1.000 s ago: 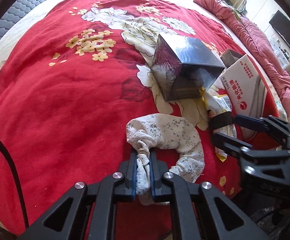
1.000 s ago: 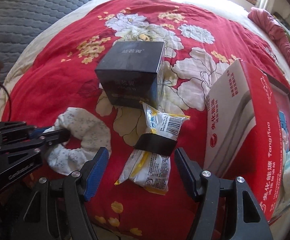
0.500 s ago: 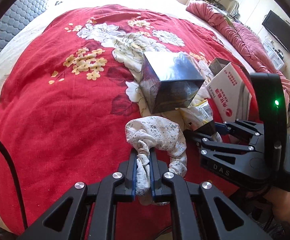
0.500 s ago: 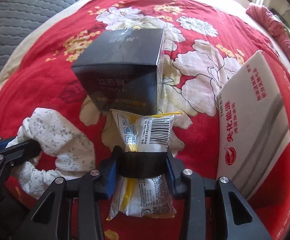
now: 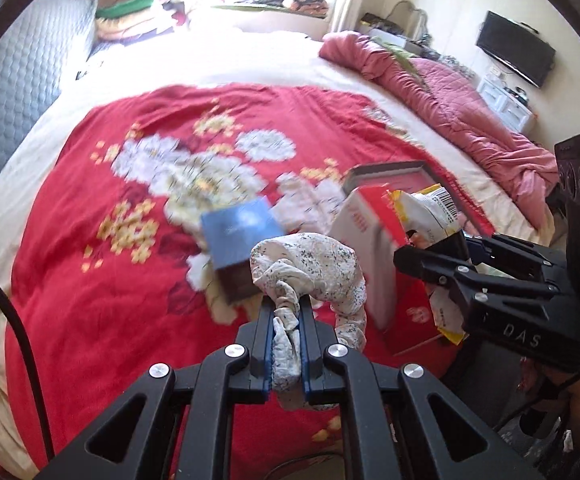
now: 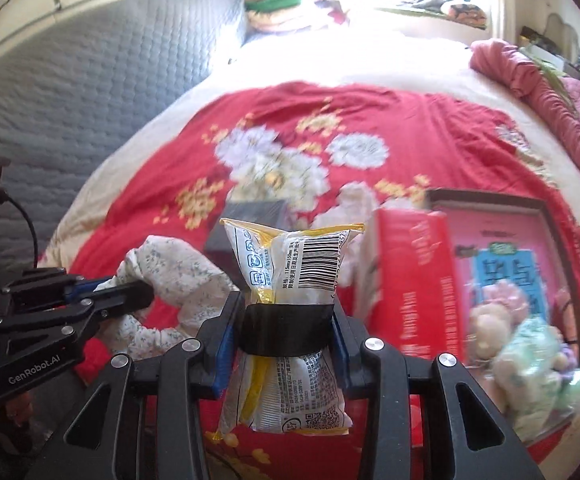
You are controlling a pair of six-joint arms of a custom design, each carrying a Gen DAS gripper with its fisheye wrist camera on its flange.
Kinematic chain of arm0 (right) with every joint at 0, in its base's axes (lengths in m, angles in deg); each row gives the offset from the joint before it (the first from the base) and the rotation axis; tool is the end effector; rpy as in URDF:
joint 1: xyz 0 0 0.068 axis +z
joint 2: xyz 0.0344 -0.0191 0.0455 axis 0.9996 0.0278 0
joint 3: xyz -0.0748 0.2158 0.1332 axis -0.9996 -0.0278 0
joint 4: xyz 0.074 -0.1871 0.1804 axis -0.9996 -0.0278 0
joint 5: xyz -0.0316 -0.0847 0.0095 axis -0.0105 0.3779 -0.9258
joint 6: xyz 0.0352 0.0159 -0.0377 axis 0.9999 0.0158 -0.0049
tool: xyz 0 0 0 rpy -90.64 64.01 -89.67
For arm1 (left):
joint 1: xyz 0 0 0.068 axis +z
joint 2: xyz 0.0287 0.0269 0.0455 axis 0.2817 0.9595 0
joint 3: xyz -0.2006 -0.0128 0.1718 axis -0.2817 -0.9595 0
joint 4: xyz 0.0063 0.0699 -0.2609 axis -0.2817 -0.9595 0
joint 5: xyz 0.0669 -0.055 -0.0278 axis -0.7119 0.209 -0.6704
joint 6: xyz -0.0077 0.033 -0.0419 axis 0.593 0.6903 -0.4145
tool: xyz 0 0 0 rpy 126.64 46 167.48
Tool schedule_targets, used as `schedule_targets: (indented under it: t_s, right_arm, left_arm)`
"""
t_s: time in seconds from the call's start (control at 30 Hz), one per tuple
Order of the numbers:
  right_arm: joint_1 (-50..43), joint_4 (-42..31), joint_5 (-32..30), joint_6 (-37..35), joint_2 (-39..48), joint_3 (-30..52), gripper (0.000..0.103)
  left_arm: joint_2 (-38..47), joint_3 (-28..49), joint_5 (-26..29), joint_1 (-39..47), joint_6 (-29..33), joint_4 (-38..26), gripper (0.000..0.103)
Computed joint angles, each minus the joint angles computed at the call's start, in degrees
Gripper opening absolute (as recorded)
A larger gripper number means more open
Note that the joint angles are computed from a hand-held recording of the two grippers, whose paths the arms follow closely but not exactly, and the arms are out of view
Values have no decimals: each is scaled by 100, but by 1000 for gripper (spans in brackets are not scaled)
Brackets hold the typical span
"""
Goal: Organize soft objects
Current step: 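Carry the floral cloth and snack packet over the pink book box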
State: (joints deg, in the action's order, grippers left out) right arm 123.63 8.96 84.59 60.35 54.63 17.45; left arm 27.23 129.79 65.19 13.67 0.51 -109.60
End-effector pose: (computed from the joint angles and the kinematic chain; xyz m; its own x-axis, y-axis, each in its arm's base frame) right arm 0.2695 0.1938 0.3132 -0.7455 -0.2696 -0.6095 -0.4708 0.8603 0.1954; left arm 0.2504 -0.0174 0.3067 -0.8256 -0.0347 -0.5631 0.0765 0.9820 -0.1726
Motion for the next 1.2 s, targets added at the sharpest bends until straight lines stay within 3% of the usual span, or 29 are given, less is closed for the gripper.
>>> schedule_targets:
  t_s: [0.27, 0.57, 0.97, 1.2]
  right_arm:
    - [-1181, -282, -118, -308, -857, -152, 40]
    - [-2695, -518, -851, -776, -1390, -384, 40]
    - [-4087, -418, -1354, -1278, -1366, -813, 40]
    - [-4367, -110, -1419, -1286, -1162, -1131, 40]
  left_arm:
    - [921, 1406, -562, -1318, -389, -73, 10]
    - [1989, 2639, -1068, -2382, -511, -190, 10]
    - [3625, 4046, -1126, -2984, -654, -393, 10]
    - [4633, 4773, -1033, -2903, -796, -508, 10]
